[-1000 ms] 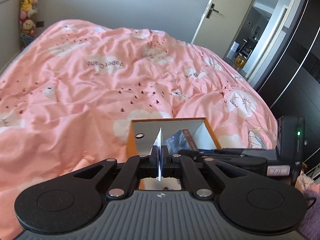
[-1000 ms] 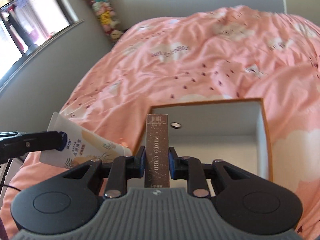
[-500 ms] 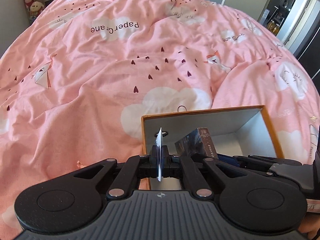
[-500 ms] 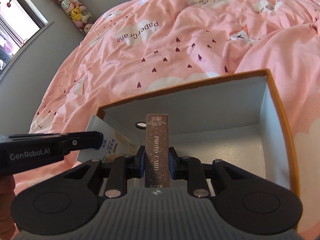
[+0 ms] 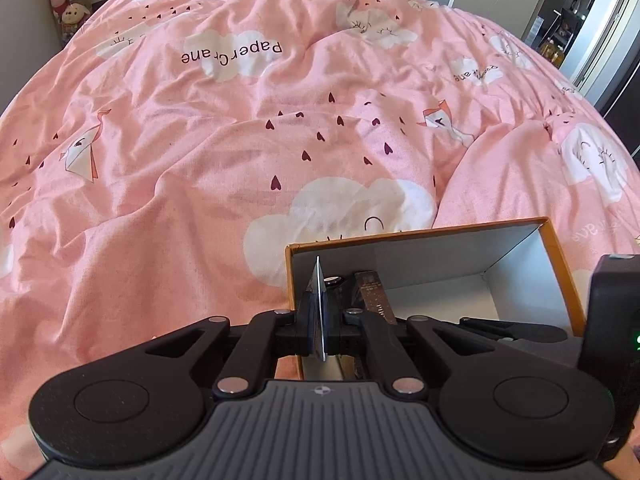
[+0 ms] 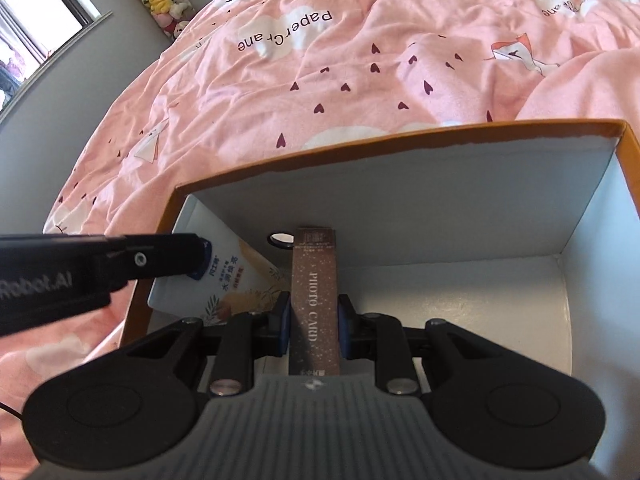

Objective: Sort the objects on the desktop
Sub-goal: 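Carry card box into orange box with right tool while left tool carries Vaseline tube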

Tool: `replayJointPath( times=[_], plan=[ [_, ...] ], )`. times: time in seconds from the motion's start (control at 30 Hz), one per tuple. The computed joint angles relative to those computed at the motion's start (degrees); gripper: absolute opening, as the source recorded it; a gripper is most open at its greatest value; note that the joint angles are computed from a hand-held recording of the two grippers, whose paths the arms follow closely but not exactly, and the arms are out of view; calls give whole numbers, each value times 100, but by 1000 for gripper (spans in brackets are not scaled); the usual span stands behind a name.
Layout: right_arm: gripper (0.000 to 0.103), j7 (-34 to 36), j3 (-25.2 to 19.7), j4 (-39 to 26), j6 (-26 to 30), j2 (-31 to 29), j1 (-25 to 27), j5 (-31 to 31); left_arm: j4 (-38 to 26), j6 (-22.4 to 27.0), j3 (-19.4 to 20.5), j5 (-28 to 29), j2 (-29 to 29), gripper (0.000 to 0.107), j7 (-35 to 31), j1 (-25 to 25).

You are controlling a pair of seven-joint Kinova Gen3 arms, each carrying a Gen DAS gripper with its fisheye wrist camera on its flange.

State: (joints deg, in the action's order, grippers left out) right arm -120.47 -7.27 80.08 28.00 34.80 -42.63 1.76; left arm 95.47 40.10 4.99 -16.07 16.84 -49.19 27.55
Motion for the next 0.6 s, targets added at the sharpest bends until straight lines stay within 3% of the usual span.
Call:
replayJointPath(
  times=[0.23, 0.43, 0.6],
  plan=[
    [28, 87, -43, -19, -32, 35, 17, 28, 472, -342, 60, 91, -565, 6, -49, -165],
    [32, 472, -304, 142, -184, -99, 230, -175, 1032, -525, 157, -6, -1152, 9, 239, -352],
    [37, 962, -493, 263, -6, -303, 339, -290, 1674, -673, 330, -15, -1659, 10, 493, -622]
  ],
)
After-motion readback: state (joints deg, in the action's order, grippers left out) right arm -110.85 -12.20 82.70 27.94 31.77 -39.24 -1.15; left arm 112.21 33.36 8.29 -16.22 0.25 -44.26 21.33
